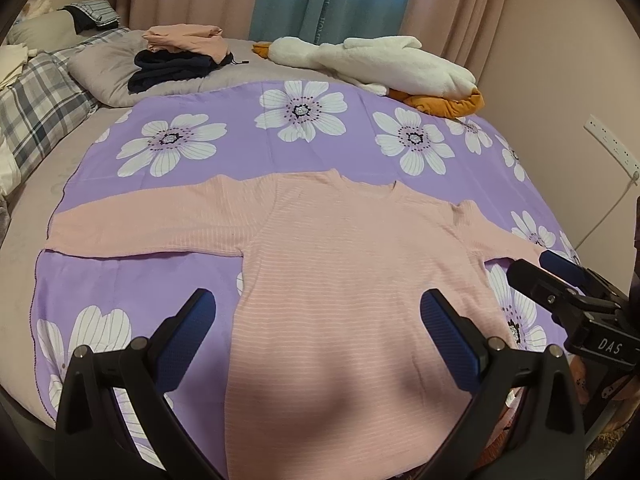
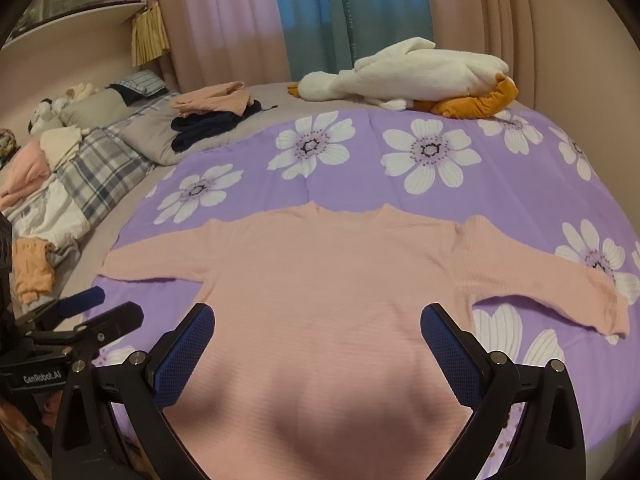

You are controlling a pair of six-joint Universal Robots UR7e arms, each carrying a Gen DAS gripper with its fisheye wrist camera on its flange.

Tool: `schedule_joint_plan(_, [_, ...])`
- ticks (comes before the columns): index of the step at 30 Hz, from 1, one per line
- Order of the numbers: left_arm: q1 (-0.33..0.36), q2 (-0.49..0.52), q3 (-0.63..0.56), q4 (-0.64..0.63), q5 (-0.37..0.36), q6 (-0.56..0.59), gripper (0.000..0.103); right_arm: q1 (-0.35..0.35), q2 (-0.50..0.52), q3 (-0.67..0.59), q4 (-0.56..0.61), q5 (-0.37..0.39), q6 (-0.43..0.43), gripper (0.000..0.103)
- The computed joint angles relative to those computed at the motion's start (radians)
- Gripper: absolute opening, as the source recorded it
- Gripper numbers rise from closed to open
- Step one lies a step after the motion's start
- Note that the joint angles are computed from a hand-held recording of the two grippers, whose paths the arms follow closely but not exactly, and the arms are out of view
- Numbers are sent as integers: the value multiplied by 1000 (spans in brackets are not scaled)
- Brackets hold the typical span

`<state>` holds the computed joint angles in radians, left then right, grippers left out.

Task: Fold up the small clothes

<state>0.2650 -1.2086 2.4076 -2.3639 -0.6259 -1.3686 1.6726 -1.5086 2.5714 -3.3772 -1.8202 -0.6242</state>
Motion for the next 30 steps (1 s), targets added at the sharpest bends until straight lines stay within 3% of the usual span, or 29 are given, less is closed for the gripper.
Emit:
schedule_joint_plan(5, [1, 10, 5, -57, -13, 33, 102, -3, -4, 1, 6, 3, 5, 102])
schedule_joint_plan(30, [12, 34, -3, -109, -44, 62, 102, -25, -10, 3, 15, 15, 25, 102])
